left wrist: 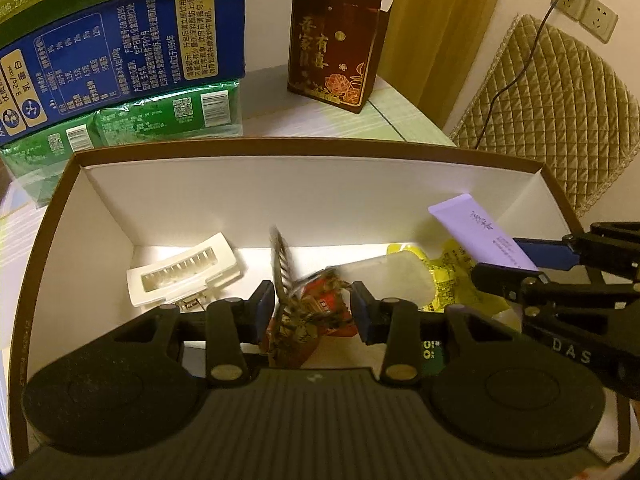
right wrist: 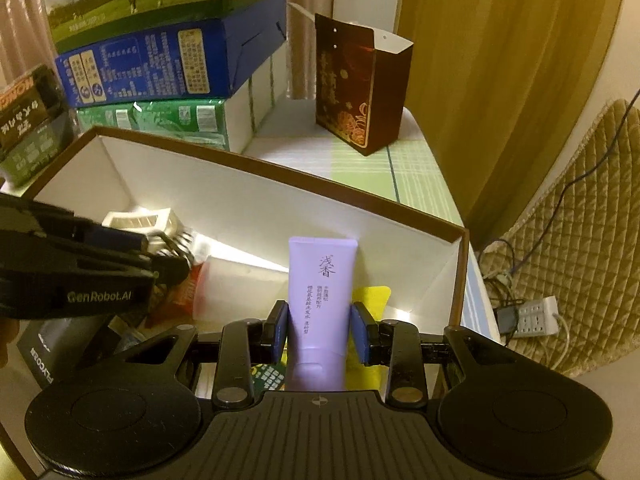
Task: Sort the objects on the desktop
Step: 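Lower the tube and clip into the box and open both tools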
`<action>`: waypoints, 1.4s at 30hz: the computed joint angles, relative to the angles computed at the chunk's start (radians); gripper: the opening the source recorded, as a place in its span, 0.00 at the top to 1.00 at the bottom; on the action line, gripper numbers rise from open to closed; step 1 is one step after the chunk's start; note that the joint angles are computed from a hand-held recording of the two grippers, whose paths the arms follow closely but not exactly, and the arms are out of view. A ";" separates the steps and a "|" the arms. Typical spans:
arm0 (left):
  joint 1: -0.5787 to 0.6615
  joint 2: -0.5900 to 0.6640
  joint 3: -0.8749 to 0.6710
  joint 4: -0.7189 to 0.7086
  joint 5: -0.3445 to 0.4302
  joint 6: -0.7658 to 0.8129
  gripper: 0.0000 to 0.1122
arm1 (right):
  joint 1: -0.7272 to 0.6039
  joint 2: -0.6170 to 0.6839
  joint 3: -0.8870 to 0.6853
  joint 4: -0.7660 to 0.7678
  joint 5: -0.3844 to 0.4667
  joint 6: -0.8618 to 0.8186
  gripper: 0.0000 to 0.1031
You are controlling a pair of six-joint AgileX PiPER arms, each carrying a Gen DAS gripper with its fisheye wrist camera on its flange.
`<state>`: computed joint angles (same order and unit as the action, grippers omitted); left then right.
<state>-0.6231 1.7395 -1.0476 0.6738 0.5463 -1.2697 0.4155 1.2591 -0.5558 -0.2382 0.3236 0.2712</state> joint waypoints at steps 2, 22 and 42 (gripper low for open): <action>0.003 -0.002 0.002 0.006 -0.004 -0.005 0.67 | 0.001 0.007 -0.004 0.001 0.001 -0.005 0.70; -0.048 -0.096 0.043 0.051 0.116 -0.081 0.35 | -0.073 -0.052 0.031 0.327 -0.007 -0.357 0.56; -0.402 -0.243 0.044 0.155 0.502 -0.389 0.11 | 0.006 -0.649 0.161 0.318 0.372 -0.281 0.02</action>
